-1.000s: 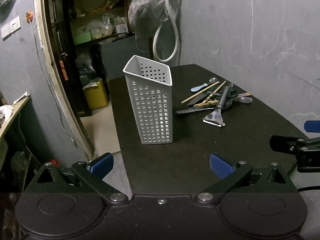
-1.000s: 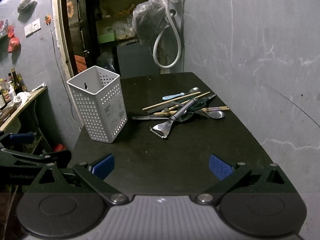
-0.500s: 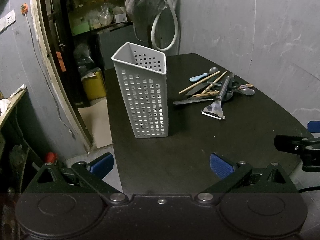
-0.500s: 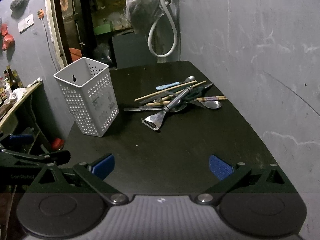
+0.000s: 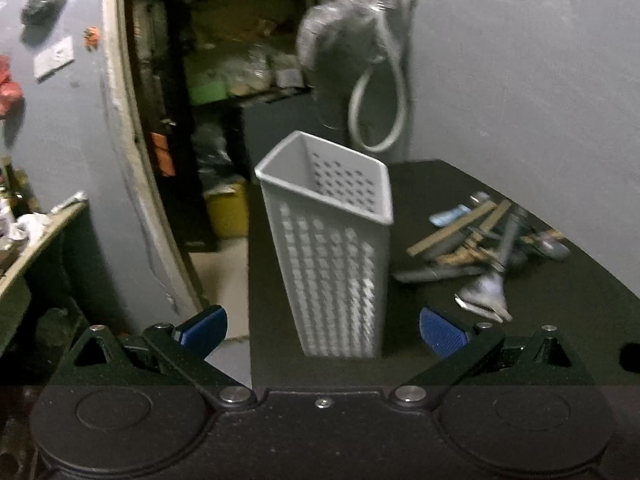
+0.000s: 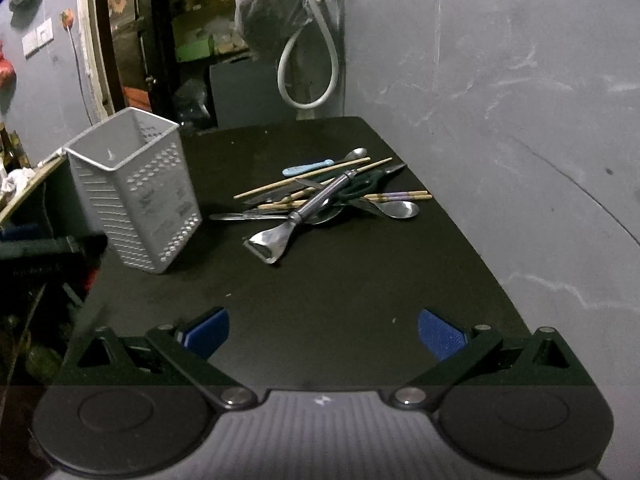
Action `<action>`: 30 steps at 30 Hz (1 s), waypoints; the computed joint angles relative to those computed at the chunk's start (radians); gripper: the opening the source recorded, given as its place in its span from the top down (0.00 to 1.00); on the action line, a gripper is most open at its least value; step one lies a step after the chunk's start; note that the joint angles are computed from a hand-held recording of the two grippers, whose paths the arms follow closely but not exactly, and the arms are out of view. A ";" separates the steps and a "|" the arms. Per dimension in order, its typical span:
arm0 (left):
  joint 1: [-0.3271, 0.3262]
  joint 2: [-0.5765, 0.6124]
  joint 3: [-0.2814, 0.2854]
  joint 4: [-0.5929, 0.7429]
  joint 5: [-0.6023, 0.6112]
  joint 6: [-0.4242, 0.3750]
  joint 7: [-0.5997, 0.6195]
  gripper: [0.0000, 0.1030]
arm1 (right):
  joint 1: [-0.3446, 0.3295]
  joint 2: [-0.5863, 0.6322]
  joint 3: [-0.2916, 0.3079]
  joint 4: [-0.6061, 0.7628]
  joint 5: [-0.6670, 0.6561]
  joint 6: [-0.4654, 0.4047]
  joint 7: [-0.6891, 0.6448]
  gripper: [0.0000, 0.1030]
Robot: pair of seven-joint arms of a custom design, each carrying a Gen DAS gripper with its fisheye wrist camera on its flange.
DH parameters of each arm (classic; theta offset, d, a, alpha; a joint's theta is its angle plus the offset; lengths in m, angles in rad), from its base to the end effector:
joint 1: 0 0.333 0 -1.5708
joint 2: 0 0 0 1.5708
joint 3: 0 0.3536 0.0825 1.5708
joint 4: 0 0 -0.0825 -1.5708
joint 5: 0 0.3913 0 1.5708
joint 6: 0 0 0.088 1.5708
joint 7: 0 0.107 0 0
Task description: Organize utensils
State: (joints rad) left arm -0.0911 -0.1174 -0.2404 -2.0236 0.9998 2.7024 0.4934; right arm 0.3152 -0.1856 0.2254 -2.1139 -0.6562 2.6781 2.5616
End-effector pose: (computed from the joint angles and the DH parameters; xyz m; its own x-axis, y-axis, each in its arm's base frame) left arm 0.5283 -0.2196 0.6134 0.0451 -0.9918 -0.1198 -0.5152 0.0796 -0.8534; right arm 0.4551 0.3060 0.6082 0.0783 -0.9943 -0.0724 -0.6404 0.0055 -0.7680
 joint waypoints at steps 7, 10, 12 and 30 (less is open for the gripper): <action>-0.055 0.177 0.029 0.204 0.138 -0.099 -0.067 0.01 | 0.005 0.109 -0.077 0.076 0.124 0.100 -0.237 0.00; -0.094 0.235 0.056 0.275 0.128 -0.127 -0.035 0.01 | 0.009 0.138 -0.096 0.096 0.185 0.121 -0.339 0.00; -0.117 0.262 0.072 0.308 0.110 -0.151 -0.009 0.01 | 0.013 0.154 -0.107 0.104 0.259 0.126 -0.401 0.00; -0.077 0.221 0.133 0.213 0.020 0.104 0.158 0.17 | 0.072 0.296 -0.186 0.217 -0.253 0.223 -0.280 0.00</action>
